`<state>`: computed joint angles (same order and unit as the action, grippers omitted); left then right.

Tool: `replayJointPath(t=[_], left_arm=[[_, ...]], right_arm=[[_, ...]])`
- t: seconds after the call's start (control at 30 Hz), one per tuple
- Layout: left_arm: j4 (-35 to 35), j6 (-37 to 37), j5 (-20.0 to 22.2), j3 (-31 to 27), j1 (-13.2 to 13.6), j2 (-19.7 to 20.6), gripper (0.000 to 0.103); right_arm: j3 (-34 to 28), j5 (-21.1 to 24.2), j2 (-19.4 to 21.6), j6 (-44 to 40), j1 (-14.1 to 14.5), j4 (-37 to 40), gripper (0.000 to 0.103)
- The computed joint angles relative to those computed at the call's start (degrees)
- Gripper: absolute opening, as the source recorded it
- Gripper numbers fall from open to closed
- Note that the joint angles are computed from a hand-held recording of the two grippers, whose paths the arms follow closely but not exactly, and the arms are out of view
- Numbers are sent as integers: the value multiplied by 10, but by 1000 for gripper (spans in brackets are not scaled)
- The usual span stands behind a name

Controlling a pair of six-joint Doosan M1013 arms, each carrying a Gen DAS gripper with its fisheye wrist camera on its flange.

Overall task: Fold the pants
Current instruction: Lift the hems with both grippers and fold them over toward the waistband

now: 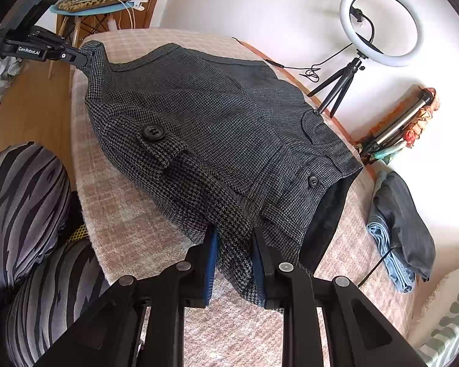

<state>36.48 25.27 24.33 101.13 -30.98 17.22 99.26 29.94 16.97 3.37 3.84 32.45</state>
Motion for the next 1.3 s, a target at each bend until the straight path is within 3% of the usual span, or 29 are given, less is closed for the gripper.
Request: replayJointPath(t=[0.23, 0.43, 0.6, 0.73, 1.07, 1.2, 1.3], left_arm=[[63, -57, -22, -14, 9, -2, 7], [162, -114, -21, -52, 20, 8, 7], [201, -125, -15, -96, 36, 31, 7], [193, -111, -17, -133, 53, 53, 7], [162, -81, 7, -245, 82, 126, 6], [105, -7, 34, -304, 89, 164, 6], [43, 67, 63, -347, 95, 195, 6]], right_arm=[[-6, -25, -9, -26, 1, 64, 17], [-40, -33, -6, -32, 4, 107, 16], [-90, -40, 17, 25, 12, 77, 15], [-134, -36, 42, 78, 18, 39, 15], [-285, 20, 129, 245, 26, -75, 14], [-352, 43, 172, 309, 32, -132, 14], [-412, 87, 213, 362, 33, -170, 14]])
